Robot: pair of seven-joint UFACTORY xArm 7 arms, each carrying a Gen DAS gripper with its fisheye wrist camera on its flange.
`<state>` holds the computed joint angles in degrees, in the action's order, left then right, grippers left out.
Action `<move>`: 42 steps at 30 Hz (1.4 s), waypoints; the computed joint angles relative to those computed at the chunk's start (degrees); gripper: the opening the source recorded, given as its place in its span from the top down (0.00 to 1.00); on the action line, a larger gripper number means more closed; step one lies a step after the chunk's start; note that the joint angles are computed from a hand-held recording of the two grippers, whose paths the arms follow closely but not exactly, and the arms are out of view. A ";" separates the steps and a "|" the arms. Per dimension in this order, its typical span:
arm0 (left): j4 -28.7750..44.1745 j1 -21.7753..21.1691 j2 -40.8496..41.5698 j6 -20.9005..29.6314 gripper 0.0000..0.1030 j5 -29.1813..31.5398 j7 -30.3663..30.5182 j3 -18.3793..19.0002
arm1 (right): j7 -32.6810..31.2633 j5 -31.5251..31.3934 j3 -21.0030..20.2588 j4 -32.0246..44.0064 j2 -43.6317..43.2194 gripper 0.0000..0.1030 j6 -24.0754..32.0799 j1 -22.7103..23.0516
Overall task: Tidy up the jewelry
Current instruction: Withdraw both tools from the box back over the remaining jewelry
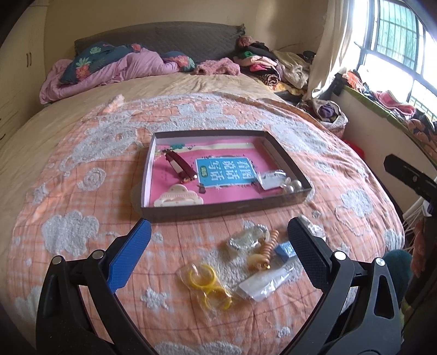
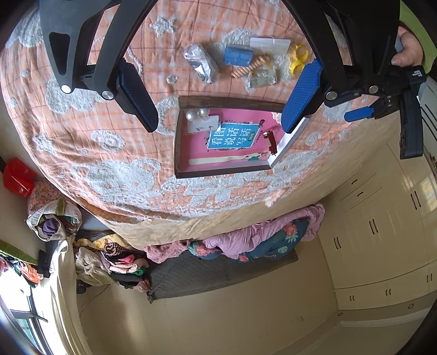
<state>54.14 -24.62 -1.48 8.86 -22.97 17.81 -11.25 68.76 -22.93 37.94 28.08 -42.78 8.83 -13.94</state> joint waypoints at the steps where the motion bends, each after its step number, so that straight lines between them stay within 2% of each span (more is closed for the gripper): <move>1: -0.32 -0.03 -0.16 -0.15 0.09 0.11 -0.05 -0.03 | -0.07 0.01 -0.14 -0.18 -0.15 0.12 0.13 0.26; 6: -2.14 -0.43 -1.11 0.04 0.09 1.52 -0.62 -0.05 | -0.09 0.37 -0.92 -1.15 -0.80 0.12 0.85 1.99; 26: -7.08 -4.03 -2.49 1.03 0.09 -0.03 6.27 0.09 | 0.53 -0.80 -3.03 -3.98 -0.62 0.12 5.30 8.17; 42: -7.70 -3.85 -0.64 1.61 0.09 4.20 5.50 -1.19 | 1.68 -1.81 -4.17 -5.26 1.72 0.12 6.30 11.87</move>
